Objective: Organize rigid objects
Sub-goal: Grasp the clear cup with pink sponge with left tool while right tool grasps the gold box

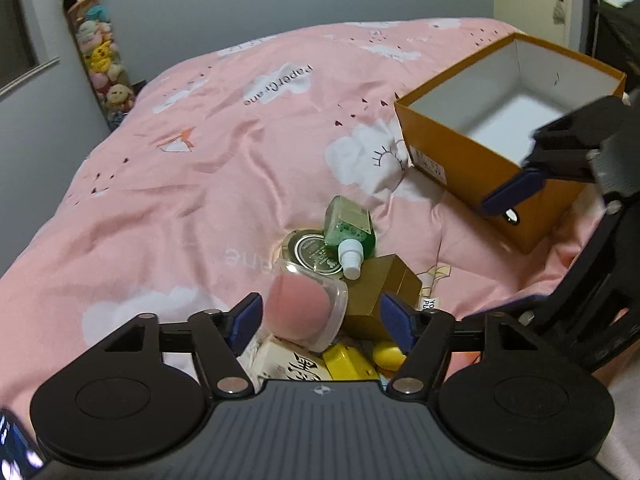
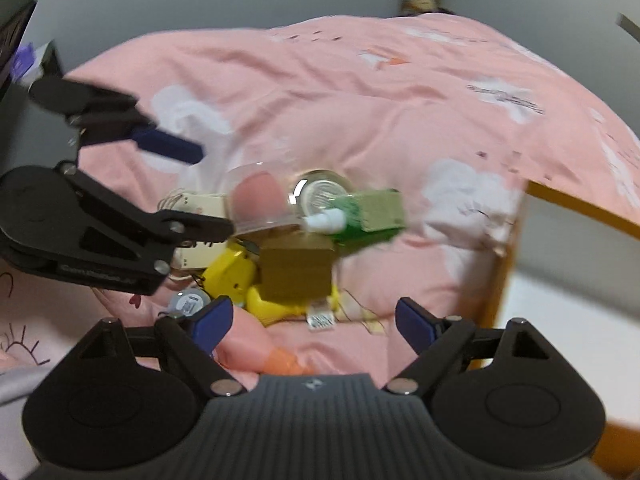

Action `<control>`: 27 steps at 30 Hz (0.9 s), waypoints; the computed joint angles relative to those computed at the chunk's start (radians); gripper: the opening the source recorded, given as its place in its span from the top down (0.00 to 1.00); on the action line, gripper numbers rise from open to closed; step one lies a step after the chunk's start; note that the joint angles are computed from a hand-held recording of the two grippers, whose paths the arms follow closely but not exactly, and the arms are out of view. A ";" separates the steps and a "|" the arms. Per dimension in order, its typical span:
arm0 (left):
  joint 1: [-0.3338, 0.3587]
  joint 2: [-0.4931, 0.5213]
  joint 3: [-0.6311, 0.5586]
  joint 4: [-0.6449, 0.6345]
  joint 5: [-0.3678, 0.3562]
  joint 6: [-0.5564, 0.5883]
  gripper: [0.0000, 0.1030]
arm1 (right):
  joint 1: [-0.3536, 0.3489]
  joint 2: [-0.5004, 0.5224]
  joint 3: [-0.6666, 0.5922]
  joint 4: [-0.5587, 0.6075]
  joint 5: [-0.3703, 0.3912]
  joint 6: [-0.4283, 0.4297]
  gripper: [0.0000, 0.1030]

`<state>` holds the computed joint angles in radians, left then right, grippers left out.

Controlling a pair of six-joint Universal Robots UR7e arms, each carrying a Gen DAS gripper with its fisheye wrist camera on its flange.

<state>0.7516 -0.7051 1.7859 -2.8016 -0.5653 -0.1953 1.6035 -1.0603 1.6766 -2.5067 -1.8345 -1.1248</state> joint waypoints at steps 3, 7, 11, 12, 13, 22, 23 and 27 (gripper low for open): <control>0.019 0.005 -0.011 -0.026 -0.027 0.082 0.18 | 0.003 0.045 -0.043 0.040 -0.017 -0.014 0.15; 0.032 0.037 -0.052 0.020 0.034 0.134 0.15 | 0.003 0.112 -0.114 0.092 -0.042 -0.009 0.14; 0.058 0.046 -0.091 0.123 0.044 0.091 0.15 | 0.006 0.164 -0.153 0.089 -0.071 -0.039 0.12; 0.065 0.045 -0.096 0.132 0.034 0.081 0.15 | 0.006 0.177 -0.165 0.095 -0.077 -0.047 0.12; 0.072 0.043 -0.098 0.133 0.019 0.076 0.15 | 0.006 0.188 -0.174 0.103 -0.083 -0.053 0.12; 0.085 0.020 -0.097 0.184 -0.043 0.108 0.16 | 0.002 0.239 -0.216 0.113 -0.114 -0.108 0.16; 0.085 0.019 -0.098 0.191 -0.044 0.111 0.16 | 0.000 0.241 -0.225 0.131 -0.112 -0.102 0.17; 0.087 0.025 -0.104 0.218 -0.036 0.116 0.15 | -0.011 0.244 -0.253 0.179 -0.086 -0.076 0.24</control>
<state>0.8390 -0.6797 1.6822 -2.5836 -0.6009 -0.0789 1.5928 -0.8165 1.4237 -2.3281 -1.9208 -1.2012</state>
